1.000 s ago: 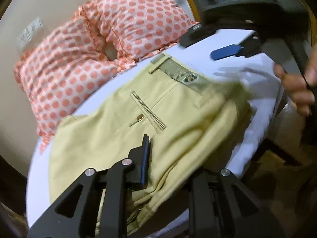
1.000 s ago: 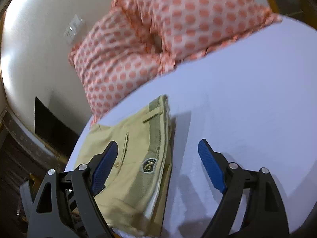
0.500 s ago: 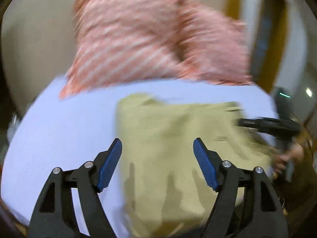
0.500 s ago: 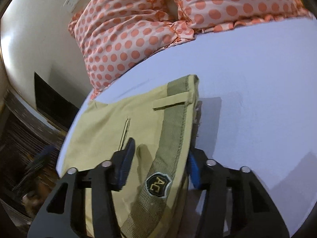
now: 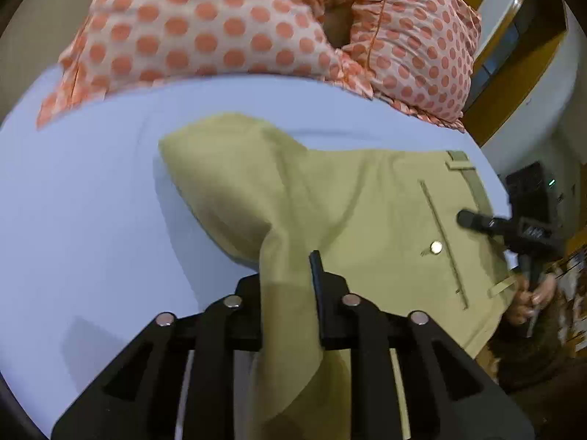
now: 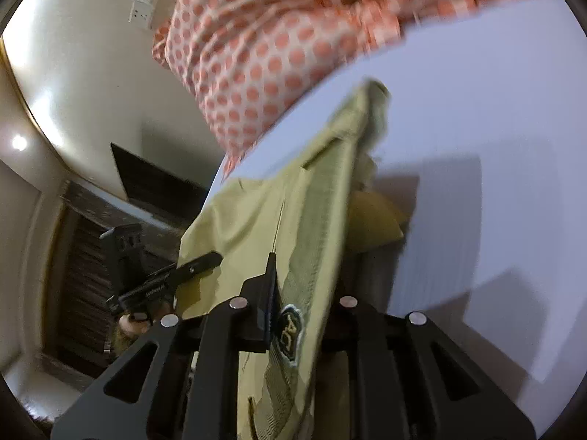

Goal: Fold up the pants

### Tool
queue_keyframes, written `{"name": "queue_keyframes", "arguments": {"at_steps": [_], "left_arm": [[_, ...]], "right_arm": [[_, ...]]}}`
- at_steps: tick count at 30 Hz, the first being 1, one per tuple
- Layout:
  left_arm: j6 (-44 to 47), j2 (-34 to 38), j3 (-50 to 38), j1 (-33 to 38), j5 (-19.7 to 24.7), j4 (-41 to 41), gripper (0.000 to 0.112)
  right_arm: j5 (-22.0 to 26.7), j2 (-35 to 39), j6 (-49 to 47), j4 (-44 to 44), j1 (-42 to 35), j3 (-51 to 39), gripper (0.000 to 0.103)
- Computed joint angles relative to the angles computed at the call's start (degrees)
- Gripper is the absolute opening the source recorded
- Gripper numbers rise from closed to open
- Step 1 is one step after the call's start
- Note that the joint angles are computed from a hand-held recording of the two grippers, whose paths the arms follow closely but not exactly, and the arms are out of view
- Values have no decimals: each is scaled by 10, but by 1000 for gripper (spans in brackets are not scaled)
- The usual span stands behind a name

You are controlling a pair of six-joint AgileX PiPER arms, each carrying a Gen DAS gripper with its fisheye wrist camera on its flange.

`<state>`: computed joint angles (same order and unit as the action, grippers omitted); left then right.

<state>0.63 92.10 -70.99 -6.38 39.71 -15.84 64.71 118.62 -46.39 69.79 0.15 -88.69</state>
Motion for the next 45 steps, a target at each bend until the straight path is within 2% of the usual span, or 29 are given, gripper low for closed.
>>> {"name": "queue_keyframes", "arguments": {"at_steps": [4, 6, 7, 9, 10, 12, 13, 14, 15, 16, 17, 18, 19, 20, 21, 22, 24, 27, 28, 30, 31, 34, 38, 40, 42, 43, 45], "left_arm": [[-107, 75, -105, -24, -13, 106, 16], [-171, 128, -172, -36, 2, 160, 18], [-208, 164, -218, -44, 31, 193, 22], [-251, 194, -262, -60, 64, 247, 32], [-268, 191, -264, -71, 74, 277, 34], [-321, 149, -217, -93, 74, 360, 35], [-340, 118, -178, -98, 59, 387, 35], [-346, 89, -145, -100, 45, 393, 34], [-338, 55, -108, -98, 25, 377, 34], [-312, 24, -73, -96, 0, 338, 34], [-282, 7, -55, -93, -16, 301, 36], [-242, -16, -24, -96, -41, 251, 37], [-212, -21, -10, -102, -52, 215, 42], [-182, -18, -6, -105, -55, 179, 46], [-173, -6, -8, -110, -55, 163, 49], [-184, 9, -11, -118, -54, 170, 53], [-233, 47, -31, -129, -41, 219, 53], [-283, 39, -24, -146, -40, 264, 52], [-313, 19, -8, -158, -33, 288, 53], [-371, -27, 39, -180, -36, 335, 64], [-419, -64, 78, -200, -31, 376, 72], [-551, -123, 150, -261, 9, 467, 80], [-614, -127, 186, -294, 19, 490, 80], [-639, -118, 192, -301, 15, 509, 83], [-669, -101, 182, -317, 41, 534, 92], [-685, -89, 175, -325, 63, 547, 101], [-712, -95, 187, -324, 52, 561, 101]], "right_arm": [[-60, 17, 71, -27, 6, -91, 16], [-113, 29, 158, -117, 23, -147, 16], [-145, 37, 199, -174, 39, -165, 18], [-173, 57, 268, -289, 64, -191, 31], [-183, 56, 309, -346, 72, -188, 43], [-250, 8, 336, -392, 74, -121, 46], [-302, -26, 315, -382, 72, -67, 48], [-330, -54, 271, -350, 65, -27, 49], [-336, -79, 215, -294, 58, 5, 49], [-318, -96, 161, -237, 52, 25, 51], [-279, -105, 103, -180, 42, 40, 56], [-263, -107, 67, -146, 42, 49, 58], [-248, -110, 49, -135, 47, 59, 65], [-239, -108, 54, -145, 57, 61, 70], [-236, -102, 75, -169, 71, 60, 70], [-243, -97, 93, -192, 81, 60, 72], [-280, -88, 137, -253, 108, 58, 74], [-339, -125, 267, -398, 151, 89, 76], [-364, -145, 322, -455, 167, 112, 81], [-431, -220, 420, -570, 208, 205, 92], [-454, -254, 476, -627, 225, 247, 102], [-495, -317, 648, -799, 282, 337, 102], [-471, -311, 877, -1011, 339, 355, 102], [-436, -278, 975, -1086, 360, 337, 102], [-411, -263, 1012, -1108, 369, 331, 102], [-409, -256, 1011, -1101, 367, 328, 102], [-429, -262, 1007, -1086, 356, 340, 102]]}}
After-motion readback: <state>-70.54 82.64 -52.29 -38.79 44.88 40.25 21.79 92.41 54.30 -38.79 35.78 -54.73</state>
